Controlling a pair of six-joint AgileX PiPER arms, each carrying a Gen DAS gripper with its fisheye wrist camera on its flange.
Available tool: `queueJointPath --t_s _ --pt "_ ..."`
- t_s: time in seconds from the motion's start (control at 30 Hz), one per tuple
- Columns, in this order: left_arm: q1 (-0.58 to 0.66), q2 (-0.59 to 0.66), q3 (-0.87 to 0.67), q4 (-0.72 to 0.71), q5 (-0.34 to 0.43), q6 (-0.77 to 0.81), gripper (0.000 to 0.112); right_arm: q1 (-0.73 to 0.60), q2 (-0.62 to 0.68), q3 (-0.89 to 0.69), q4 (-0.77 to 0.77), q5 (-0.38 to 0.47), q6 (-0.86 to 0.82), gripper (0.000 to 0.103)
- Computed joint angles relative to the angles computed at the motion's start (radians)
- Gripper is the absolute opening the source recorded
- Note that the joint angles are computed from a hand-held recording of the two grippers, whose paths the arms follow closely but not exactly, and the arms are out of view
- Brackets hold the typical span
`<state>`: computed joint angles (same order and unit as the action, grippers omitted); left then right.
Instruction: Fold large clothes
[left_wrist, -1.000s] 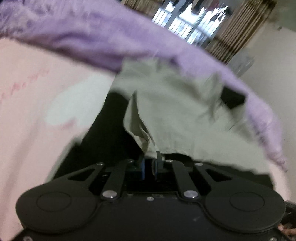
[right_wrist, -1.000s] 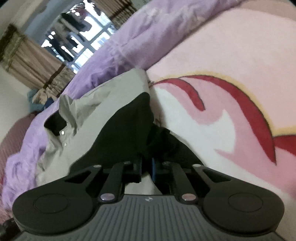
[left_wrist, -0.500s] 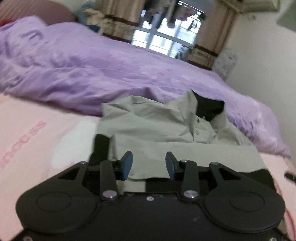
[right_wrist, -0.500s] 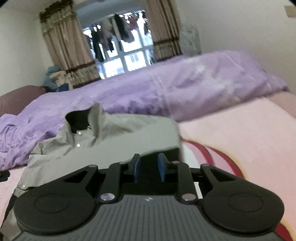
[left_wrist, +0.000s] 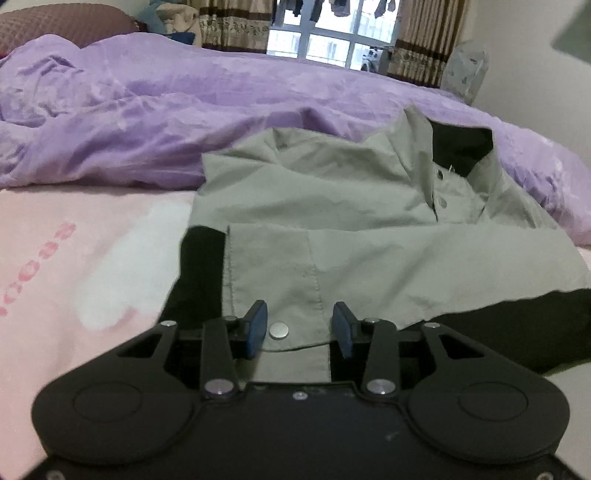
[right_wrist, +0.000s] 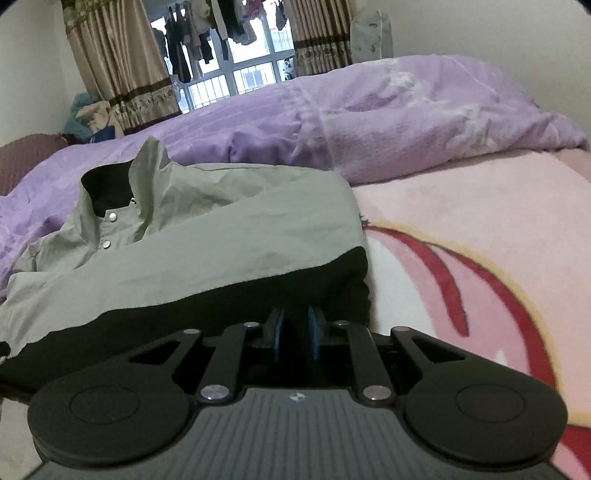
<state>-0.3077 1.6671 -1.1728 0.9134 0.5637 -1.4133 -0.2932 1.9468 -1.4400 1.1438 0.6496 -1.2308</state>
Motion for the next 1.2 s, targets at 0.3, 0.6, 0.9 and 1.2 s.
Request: queueJointPath --t_s 0.3,0.6,0.9,1.2 --pt "-0.104 -0.142 0.127 0.087 0.013 -0.091 0.042 -0.095 -0.125 0.132 0.123 0.092 -0.197 0.027" --pt "-0.081 -0.078 0.121 0.096 -0.016 -0.12 0.042 -0.068 -0.058 0.101 0.077 0.042 -0.149 0.026" --pt "-0.077 -0.052 0.127 0.128 -0.031 -0.159 0.042 -0.075 -0.046 0.123 0.121 0.047 -0.201 0.026" --pt "-0.274 -0.234 0.153 0.115 0.212 -0.132 0.05 -0.267 -0.19 0.191 0.1 0.35 -0.242 0.066"
